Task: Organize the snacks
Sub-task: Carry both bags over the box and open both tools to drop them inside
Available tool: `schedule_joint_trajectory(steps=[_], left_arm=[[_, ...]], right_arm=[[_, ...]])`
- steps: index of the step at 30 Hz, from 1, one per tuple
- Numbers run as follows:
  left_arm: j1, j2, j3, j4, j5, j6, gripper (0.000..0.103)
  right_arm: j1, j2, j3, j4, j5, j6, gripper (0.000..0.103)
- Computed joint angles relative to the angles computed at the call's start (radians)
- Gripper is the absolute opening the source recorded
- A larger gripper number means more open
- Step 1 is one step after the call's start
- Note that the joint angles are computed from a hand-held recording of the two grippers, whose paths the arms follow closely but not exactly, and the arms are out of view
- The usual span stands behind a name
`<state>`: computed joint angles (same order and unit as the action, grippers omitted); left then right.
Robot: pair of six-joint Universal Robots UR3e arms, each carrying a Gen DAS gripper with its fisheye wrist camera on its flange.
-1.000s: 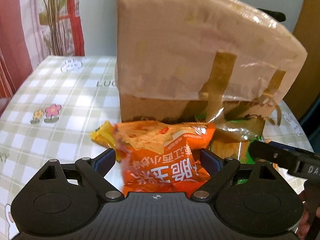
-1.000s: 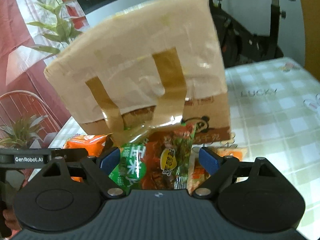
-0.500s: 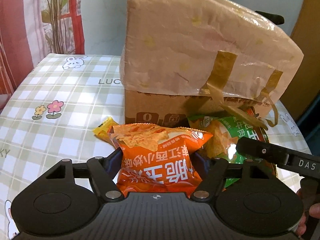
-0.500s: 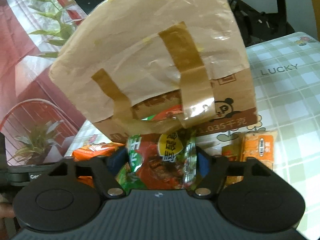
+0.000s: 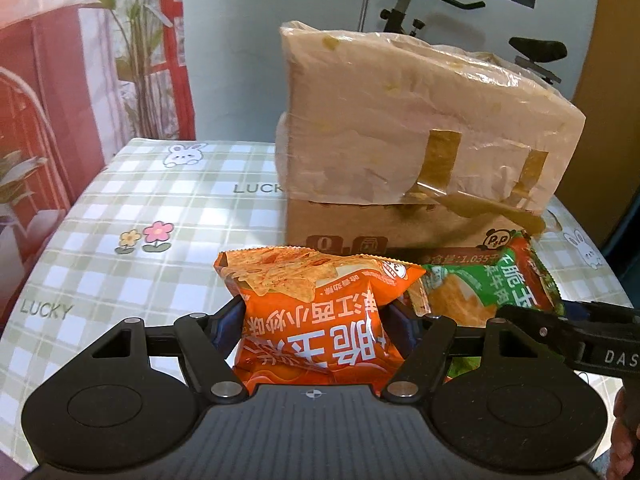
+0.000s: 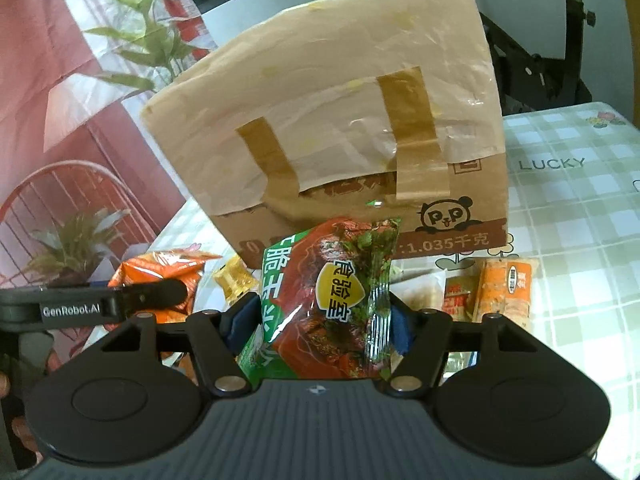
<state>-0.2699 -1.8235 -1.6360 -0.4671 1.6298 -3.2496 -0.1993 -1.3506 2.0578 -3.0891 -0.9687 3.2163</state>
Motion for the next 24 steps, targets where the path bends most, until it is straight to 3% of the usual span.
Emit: schedule_joint_trajectory(steps=[14,24], left_arm=[[0.006,0.138,-0.089,0.057,0.012,-0.009,0.075],[-0.013,0.068,0.163,0.028,0.031,0.018,0.075]], right_arm=[[0.01,-0.206,0.132,-0.019,-0.027,-0.065,0.067],[-0.073,-0.288,0.037,-0.073,0.038,-0.036,0.067]])
